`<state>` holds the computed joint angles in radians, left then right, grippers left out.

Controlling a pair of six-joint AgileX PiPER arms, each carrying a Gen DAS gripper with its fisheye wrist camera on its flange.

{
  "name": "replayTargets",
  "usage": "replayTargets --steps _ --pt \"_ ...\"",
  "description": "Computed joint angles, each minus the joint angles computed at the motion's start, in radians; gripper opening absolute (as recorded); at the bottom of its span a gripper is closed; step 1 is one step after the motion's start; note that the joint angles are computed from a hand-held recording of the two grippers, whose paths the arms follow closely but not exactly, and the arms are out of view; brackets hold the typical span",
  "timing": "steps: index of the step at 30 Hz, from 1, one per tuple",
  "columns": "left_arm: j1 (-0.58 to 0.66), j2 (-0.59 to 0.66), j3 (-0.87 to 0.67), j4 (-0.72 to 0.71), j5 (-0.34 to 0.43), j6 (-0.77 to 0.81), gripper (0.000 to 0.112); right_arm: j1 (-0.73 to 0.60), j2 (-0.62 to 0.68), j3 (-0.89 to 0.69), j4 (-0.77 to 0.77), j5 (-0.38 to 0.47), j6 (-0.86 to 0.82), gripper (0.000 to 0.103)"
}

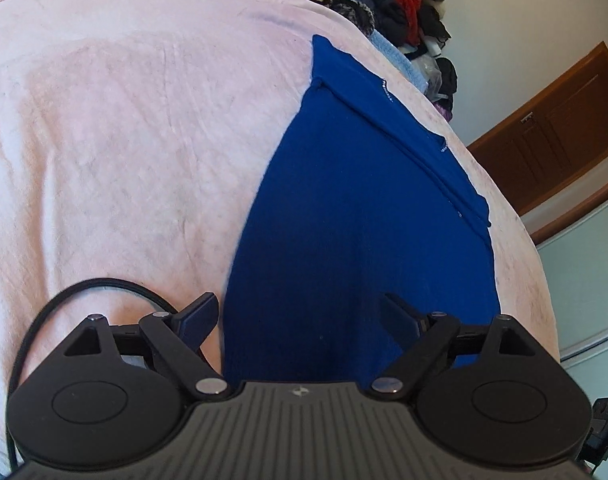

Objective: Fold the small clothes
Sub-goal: 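Grasp the ribbed hem of the blue sweater with both grippers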

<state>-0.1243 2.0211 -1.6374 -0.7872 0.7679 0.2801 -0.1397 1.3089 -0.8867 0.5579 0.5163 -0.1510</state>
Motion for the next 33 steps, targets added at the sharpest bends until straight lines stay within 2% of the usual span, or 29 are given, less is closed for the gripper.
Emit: replayTargets --steps 7,10,12,14,17,19,20,25,26,27,28,30,33 --pt "0.022 -0.048 0.116 -0.144 0.012 0.169 0.089 0.003 -0.069 0.077 0.009 -0.004 0.0 0.077" --pt "0.03 -0.062 0.151 -0.193 0.011 0.239 0.089 -0.018 -0.098 0.114 0.081 -0.003 -0.061 0.079" --pt "0.035 -0.068 0.167 -0.214 0.018 0.277 0.09 -0.057 -0.106 0.131 0.188 0.025 -0.148 0.081" --pt "0.04 -0.066 0.165 -0.224 0.041 0.293 0.093 -0.138 -0.105 0.141 0.335 0.119 -0.257 0.082" --pt "0.053 -0.054 0.152 -0.244 0.09 0.301 0.094 -0.332 -0.047 0.149 0.558 0.376 -0.379 0.082" --pt "0.07 -0.027 0.125 -0.272 0.148 0.298 0.094 -0.419 0.011 0.166 0.651 0.508 -0.417 0.083" --pt "0.081 -0.007 0.106 -0.29 0.184 0.29 0.094 -0.435 0.029 0.174 0.675 0.538 -0.43 0.083" --pt "0.109 0.064 0.028 -0.323 0.297 0.243 0.094 -0.394 0.079 0.135 0.703 0.556 -0.413 0.082" --pt "0.112 0.075 0.01 -0.317 0.315 0.236 0.094 -0.382 0.089 0.122 0.698 0.555 -0.404 0.079" --pt "0.118 0.084 -0.006 -0.31 0.341 0.231 0.094 -0.37 0.092 0.112 0.688 0.544 -0.392 0.067" --pt "0.123 0.089 -0.02 -0.298 0.358 0.221 0.093 -0.359 0.099 0.1 0.674 0.537 -0.375 0.047" --pt "0.133 0.098 -0.044 -0.277 0.396 0.203 0.092 -0.347 0.115 0.077 0.628 0.53 -0.341 0.024" --pt "0.141 0.104 -0.058 -0.259 0.418 0.189 0.086 -0.347 0.125 0.094 0.627 0.535 -0.355 0.021"
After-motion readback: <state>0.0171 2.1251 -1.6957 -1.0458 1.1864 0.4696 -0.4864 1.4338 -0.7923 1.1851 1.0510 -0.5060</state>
